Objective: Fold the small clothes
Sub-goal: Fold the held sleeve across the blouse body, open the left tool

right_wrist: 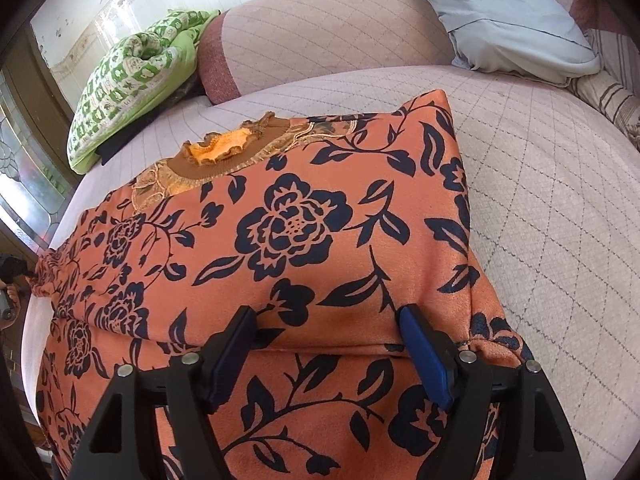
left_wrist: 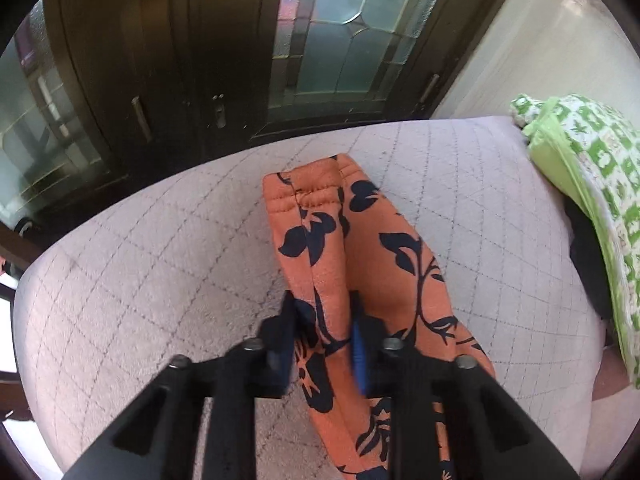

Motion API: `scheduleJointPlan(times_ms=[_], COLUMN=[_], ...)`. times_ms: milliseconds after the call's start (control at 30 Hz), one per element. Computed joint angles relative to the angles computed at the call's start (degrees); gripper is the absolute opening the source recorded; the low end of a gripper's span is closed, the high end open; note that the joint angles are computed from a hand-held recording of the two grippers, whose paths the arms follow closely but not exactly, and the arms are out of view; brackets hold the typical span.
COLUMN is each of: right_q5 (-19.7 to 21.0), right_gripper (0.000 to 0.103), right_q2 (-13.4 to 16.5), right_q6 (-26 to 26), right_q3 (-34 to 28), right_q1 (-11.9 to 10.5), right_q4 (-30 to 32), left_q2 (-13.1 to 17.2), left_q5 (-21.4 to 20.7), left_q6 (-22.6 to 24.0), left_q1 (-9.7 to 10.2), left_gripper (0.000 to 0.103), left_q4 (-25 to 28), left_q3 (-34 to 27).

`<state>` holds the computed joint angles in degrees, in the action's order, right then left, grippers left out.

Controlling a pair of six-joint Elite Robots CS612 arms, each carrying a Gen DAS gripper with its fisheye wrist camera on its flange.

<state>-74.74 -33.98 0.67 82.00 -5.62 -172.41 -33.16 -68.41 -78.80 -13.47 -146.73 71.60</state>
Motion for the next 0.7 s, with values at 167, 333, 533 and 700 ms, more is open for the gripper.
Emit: scheduleJointPlan(times_ms=[167,333,533,700], right_q5=[0.5,4.0,9.7,9.8], right_gripper=[0.075,0.067,0.059,0.059], right_q2=[0.0,-0.2,-0.6,-1.4], right_q6=[1.3,5.4,11.3,12.7], right_q3=[0.0,-0.1,-0.1,1.1], right_q1=[-0.1,-1.4,-3.2,-3.7], right_q4=[-0.3,0.7,2.7,0.2], left_q2=[-1.7,-4.7,-7.4,-7.3], left_q5=[2.8,4.8,7.0,6.1], left_q6=[3.9,13.7,27.6,36.0], left_q1=[-1.08,-2.94,-6.87,-10.62], left_gripper=[0.006,0.005,0.005,0.005], left_q4=[-4.4,-9.4,-12.1,-13.6], left_q3=[2.3,3.8,2.2,-1.6])
